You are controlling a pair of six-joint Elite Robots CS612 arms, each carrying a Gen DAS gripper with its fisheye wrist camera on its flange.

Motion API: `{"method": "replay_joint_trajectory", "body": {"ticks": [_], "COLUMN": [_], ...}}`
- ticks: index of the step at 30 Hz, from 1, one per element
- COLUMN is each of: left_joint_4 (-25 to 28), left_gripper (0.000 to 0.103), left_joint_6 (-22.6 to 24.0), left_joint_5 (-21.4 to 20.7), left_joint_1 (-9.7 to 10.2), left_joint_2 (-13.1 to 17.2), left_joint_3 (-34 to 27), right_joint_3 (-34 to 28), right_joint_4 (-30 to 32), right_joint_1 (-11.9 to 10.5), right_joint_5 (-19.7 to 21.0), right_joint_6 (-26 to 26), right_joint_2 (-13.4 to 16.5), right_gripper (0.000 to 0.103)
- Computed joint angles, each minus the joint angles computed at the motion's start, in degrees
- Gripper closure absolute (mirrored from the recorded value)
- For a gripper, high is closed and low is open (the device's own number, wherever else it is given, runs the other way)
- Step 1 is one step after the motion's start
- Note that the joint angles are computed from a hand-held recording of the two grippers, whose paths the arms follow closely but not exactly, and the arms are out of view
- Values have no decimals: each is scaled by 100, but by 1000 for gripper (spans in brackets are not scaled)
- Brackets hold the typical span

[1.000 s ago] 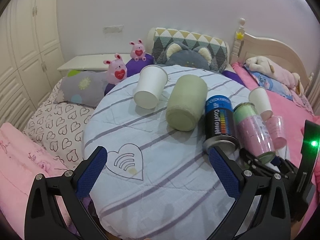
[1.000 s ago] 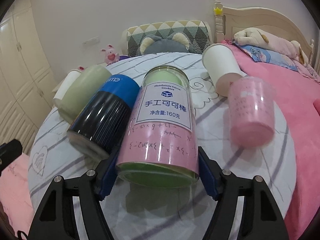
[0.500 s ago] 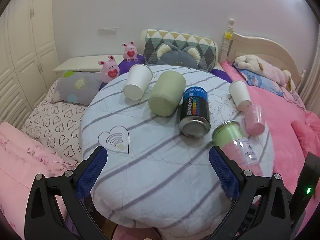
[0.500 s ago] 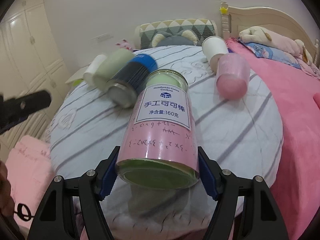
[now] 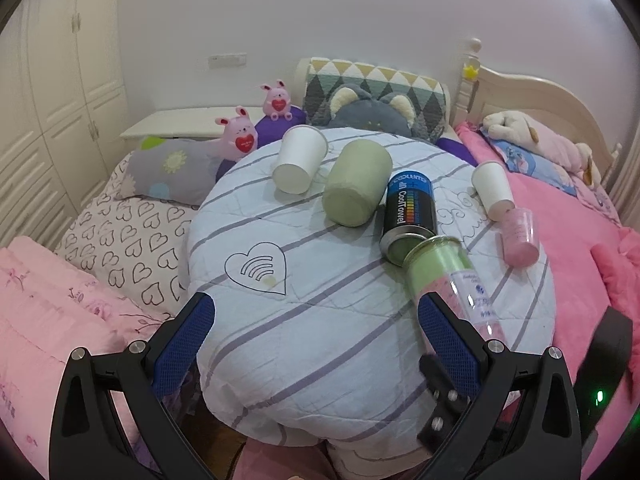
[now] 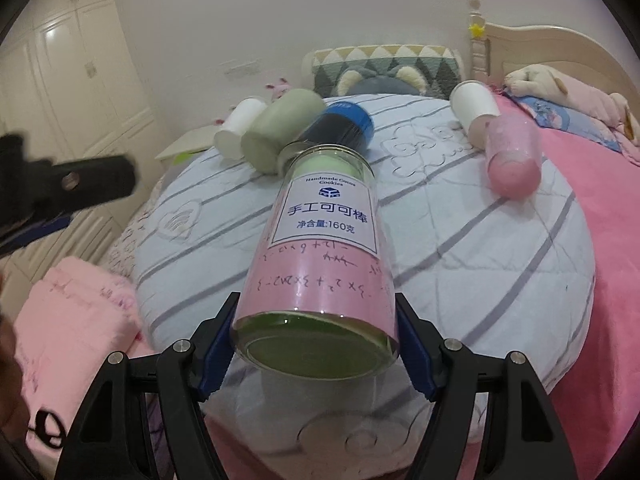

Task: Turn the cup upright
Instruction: 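Lift the canister with the right gripper and rotate it upright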

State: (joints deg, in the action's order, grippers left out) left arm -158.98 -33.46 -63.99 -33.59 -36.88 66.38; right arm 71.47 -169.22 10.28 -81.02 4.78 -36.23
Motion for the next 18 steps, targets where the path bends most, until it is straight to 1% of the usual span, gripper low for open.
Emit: {"method": "replay_joint_trajectory", "body": {"ticks": [2, 7, 14, 18], "left_joint_4": [-2, 39, 230, 254], "left_gripper": [0, 0, 0, 0], "left_joint_6": [26, 83, 87, 68], "left_joint_5": [10, -48, -169, -168], "left_joint_1": [9, 44, 87, 95], "left_joint_2": [9, 80, 241, 289], "left_joint_3": [-8, -124, -428, -520], "right_joint_3": [-102, -304, -836, -1191], "right_joint_4": [65, 178, 514, 766], "right_joint_1": [6, -4, -15, -41], "right_joint_5": [-109, -139, -283, -285], "right_joint_6": [67, 182, 281, 326], "right_joint_2": [53, 167, 416, 577], "right_gripper": [30, 31, 31, 31]}}
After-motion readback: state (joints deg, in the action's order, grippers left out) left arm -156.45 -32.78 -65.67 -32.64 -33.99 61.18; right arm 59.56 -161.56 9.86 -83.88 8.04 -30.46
